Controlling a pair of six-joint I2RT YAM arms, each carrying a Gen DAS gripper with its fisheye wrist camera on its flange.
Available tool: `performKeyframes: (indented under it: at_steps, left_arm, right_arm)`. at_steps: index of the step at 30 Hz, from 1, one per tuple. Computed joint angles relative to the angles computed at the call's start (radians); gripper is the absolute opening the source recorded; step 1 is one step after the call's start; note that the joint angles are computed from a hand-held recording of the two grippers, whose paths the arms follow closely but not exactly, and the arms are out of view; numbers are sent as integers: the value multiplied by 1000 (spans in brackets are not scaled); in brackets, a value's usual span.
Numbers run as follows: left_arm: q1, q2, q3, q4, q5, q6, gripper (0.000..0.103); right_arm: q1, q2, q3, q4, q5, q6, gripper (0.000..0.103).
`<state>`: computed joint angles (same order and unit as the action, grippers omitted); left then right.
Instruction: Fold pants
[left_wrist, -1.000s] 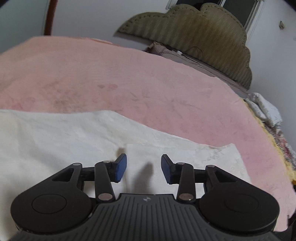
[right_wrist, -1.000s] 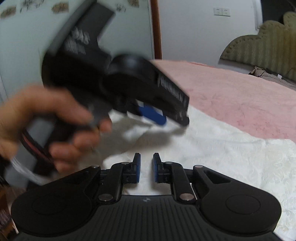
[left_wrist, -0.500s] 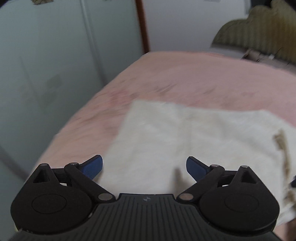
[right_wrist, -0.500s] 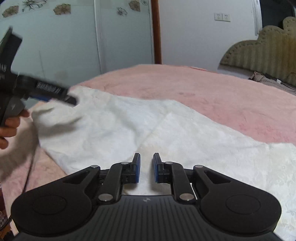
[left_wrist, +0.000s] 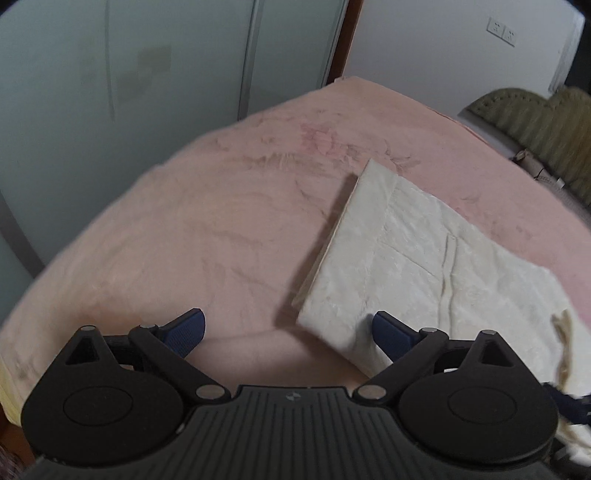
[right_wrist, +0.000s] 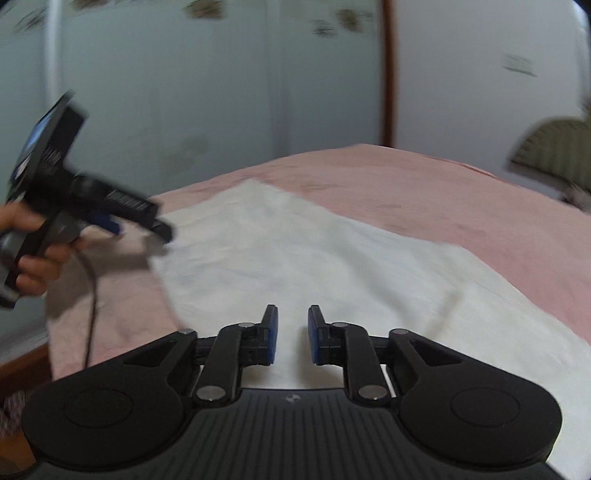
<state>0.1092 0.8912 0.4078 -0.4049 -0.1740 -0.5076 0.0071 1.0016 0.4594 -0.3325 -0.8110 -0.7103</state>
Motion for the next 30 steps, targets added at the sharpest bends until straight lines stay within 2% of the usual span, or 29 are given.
performKeyframes:
  at_steps: [1,3,4,7,11,14,17,18,19,21,24,27,28,30]
  left_arm:
    - [33,-15,-7,-2,50,4,97]
    - [82,-27,-14,-7,125,-1,97]
    - [102,-22,-12,-4,157,-4,97]
    - [139,-7,-10,8,230,-6,98]
    - [197,4,-24,50,340,-21,99]
    - [234,14,-36,89,424,-57,99]
    - [264,53,-38,139,502,-85,100]
    - [269,73,-39,166,523,-102,100]
    - [275,93,-45,201,545,-118,101]
    - [300,140,-66,303,606,-150,101]
    - [321,253,-84,481,699,-225,102]
    - [274,346,-62,586,686,-270,100]
    - [255,366,-50,600,671,-264,96]
    - [226,402,-24,609,648,-255,72]
  right_arm:
    - [76,-16,-9,16,29,15,40]
    - [210,-47,-33,64,98,43,51]
    - [278,-68,-53,106,154,57,52]
    - [498,-99,-129,261,399,55,52]
    - [727,-60,-222,483,709,5,52]
    - [859,28,-272,687,883,-33,52]
    - [946,153,-295,893,977,-83,50]
    - [959,196,-285,931,983,-89,48]
    - [955,216,-260,914,958,-81,34]
    - [925,223,-210,838,892,-26,17]
    - [854,177,-175,758,788,60,13]
    - [760,112,-126,638,662,161,12]
    - [728,98,-103,596,617,195,12]
    - [668,95,-68,536,528,243,13]
